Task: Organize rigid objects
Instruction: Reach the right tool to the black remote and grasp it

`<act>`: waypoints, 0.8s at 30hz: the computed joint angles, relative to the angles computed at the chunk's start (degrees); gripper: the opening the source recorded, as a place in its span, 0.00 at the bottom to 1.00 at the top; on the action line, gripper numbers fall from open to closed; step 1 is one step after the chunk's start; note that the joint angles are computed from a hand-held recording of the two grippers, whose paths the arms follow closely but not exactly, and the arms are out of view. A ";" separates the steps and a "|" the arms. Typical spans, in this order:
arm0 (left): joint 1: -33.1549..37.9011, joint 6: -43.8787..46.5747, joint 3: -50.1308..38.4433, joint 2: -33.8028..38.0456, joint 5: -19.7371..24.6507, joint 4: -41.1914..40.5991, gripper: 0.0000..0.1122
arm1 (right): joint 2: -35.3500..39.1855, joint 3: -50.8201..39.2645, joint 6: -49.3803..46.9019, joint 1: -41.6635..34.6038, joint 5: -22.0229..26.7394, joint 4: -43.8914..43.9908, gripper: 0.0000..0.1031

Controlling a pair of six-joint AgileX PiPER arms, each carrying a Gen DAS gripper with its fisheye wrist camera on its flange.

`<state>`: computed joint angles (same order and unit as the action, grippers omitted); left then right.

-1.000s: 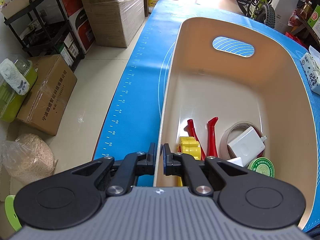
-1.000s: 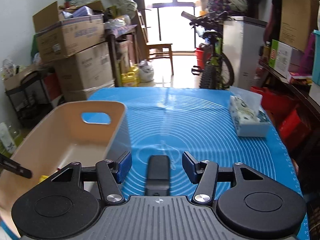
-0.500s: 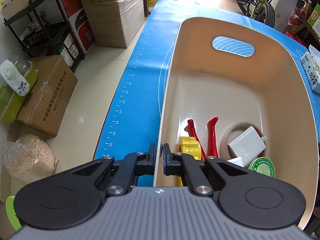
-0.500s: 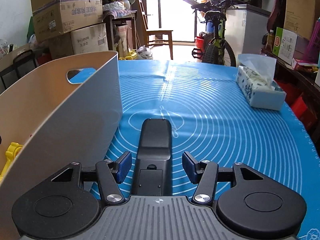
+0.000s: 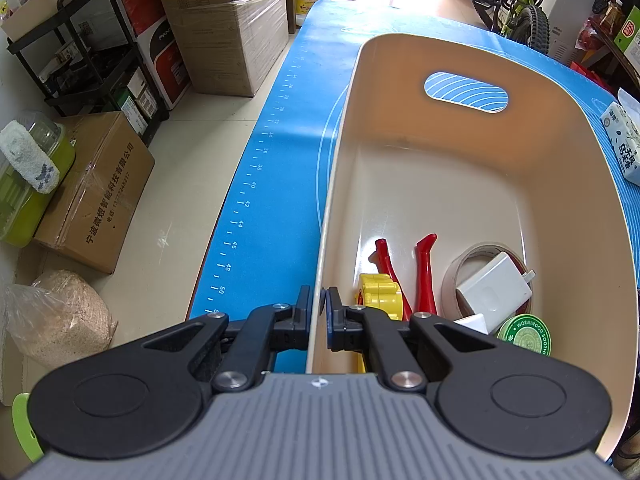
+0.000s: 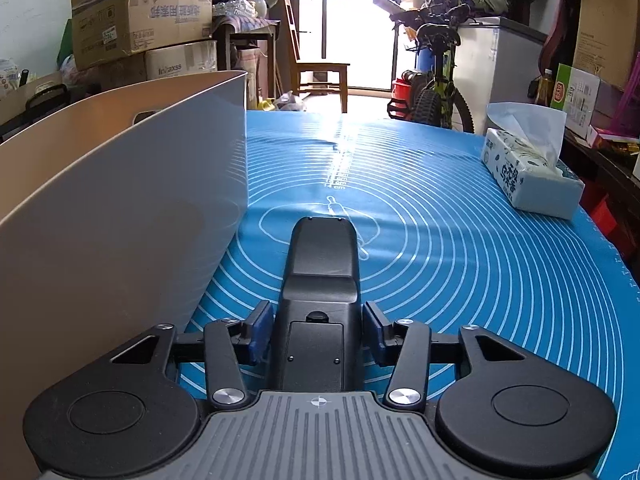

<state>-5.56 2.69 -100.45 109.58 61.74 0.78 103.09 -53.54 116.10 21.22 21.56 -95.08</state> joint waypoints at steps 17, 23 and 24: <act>-0.06 -0.07 -0.40 0.20 0.26 -0.23 0.07 | -7.50 -0.60 -5.68 1.01 2.45 5.56 0.51; 0.00 0.03 -0.43 0.20 0.28 -0.38 0.07 | -11.41 -4.65 -17.39 2.08 3.84 14.74 0.51; 0.05 0.05 -0.44 0.21 0.28 -0.51 0.07 | -11.85 -5.49 -18.83 2.37 4.02 15.85 0.51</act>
<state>-5.51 2.74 -100.89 109.80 62.02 0.26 91.23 -59.03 97.27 23.59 25.58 -79.23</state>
